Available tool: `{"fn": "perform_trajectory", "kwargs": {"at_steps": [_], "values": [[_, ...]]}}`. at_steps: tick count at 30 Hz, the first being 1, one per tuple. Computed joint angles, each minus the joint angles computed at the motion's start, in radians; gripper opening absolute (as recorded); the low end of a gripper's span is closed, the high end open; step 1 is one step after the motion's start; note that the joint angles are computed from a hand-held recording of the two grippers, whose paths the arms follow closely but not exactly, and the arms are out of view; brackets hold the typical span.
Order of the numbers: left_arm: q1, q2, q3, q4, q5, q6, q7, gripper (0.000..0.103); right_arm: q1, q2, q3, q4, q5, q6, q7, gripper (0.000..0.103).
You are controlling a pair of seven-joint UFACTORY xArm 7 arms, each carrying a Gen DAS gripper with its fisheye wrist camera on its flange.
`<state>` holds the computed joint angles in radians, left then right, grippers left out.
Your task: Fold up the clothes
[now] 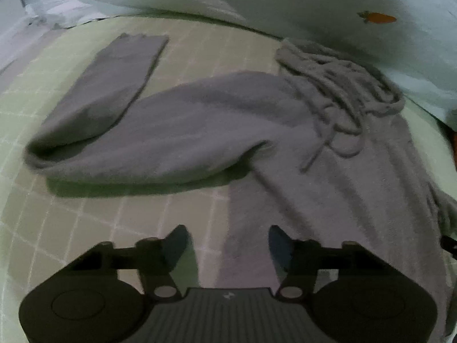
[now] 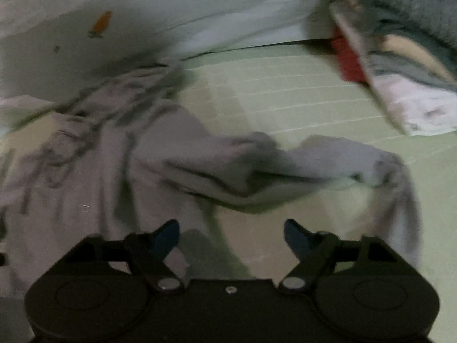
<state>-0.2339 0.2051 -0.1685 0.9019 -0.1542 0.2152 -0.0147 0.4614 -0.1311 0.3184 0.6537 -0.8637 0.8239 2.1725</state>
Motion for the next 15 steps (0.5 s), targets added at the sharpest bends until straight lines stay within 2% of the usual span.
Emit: {"fn": "perform_trajectory", "kwargs": {"at_steps": [1, 2, 3, 4, 5, 10, 13, 14, 15], "values": [[-0.018, 0.012, 0.015, 0.009, 0.031, -0.008, -0.021, 0.048, -0.01, 0.005, -0.015, -0.004, -0.02, -0.055, -0.017, 0.058], [-0.043, 0.025, 0.039, 0.019, 0.077, -0.017, -0.055, 0.028, -0.022, 0.018, -0.03, -0.002, -0.037, -0.109, -0.047, 0.043], [-0.067, 0.038, 0.062, 0.03, 0.124, -0.025, -0.089, 0.006, -0.013, 0.041, -0.058, 0.014, -0.037, -0.134, -0.093, 0.033], [-0.064, 0.047, 0.059, 0.04, 0.129, -0.027, -0.095, 0.006, -0.033, 0.071, -0.044, 0.045, -0.028, -0.116, -0.148, 0.023], [-0.047, 0.054, 0.041, 0.049, 0.113, -0.027, -0.087, 0.005, -0.03, 0.098, -0.046, 0.077, -0.028, -0.08, -0.184, 0.005], [-0.066, 0.119, 0.086, 0.117, 0.165, -0.052, -0.143, 0.005, -0.035, 0.173, -0.105, 0.154, -0.072, -0.043, -0.17, 0.003], [-0.025, 0.136, 0.056, 0.16, 0.147, -0.018, -0.123, 0.008, -0.038, 0.162, -0.128, 0.155, -0.094, -0.039, -0.128, 0.004], [-0.012, 0.14, 0.045, 0.173, 0.137, -0.005, -0.112, 0.011, -0.04, 0.149, -0.13, 0.147, -0.101, -0.047, -0.112, 0.01], [-0.012, 0.13, 0.046, 0.166, 0.138, -0.008, -0.109, 0.021, -0.037, 0.132, -0.124, 0.138, -0.099, -0.034, -0.103, 0.018]]}}
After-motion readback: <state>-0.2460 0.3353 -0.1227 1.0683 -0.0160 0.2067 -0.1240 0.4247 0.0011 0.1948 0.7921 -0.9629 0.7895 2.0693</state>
